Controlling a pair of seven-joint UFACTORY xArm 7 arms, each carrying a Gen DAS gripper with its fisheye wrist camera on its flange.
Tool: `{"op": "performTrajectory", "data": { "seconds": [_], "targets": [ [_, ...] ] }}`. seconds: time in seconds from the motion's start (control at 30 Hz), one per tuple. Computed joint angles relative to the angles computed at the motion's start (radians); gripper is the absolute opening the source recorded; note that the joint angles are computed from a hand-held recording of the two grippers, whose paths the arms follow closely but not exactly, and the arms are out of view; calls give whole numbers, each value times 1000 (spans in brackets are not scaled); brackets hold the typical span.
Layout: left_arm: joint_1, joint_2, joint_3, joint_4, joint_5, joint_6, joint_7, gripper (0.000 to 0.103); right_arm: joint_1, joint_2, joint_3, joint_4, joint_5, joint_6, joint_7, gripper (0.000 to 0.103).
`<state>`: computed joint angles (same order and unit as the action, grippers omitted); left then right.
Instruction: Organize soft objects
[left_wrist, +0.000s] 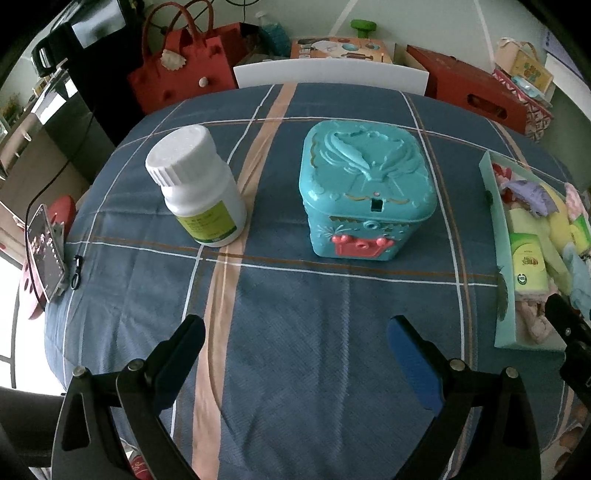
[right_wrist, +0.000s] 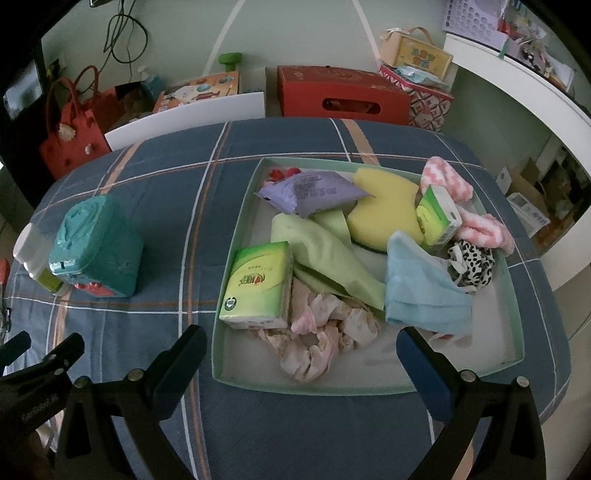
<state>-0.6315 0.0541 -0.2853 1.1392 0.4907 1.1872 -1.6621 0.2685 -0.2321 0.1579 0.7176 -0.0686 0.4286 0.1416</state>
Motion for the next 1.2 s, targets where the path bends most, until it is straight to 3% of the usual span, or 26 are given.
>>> {"op": "performTrajectory", "data": {
  "seconds": [1.2],
  "targets": [
    [23, -43, -8, -55, -27, -67, -5, 99, -32, -9, 16, 3, -80, -8, 91, 103]
  ]
}}
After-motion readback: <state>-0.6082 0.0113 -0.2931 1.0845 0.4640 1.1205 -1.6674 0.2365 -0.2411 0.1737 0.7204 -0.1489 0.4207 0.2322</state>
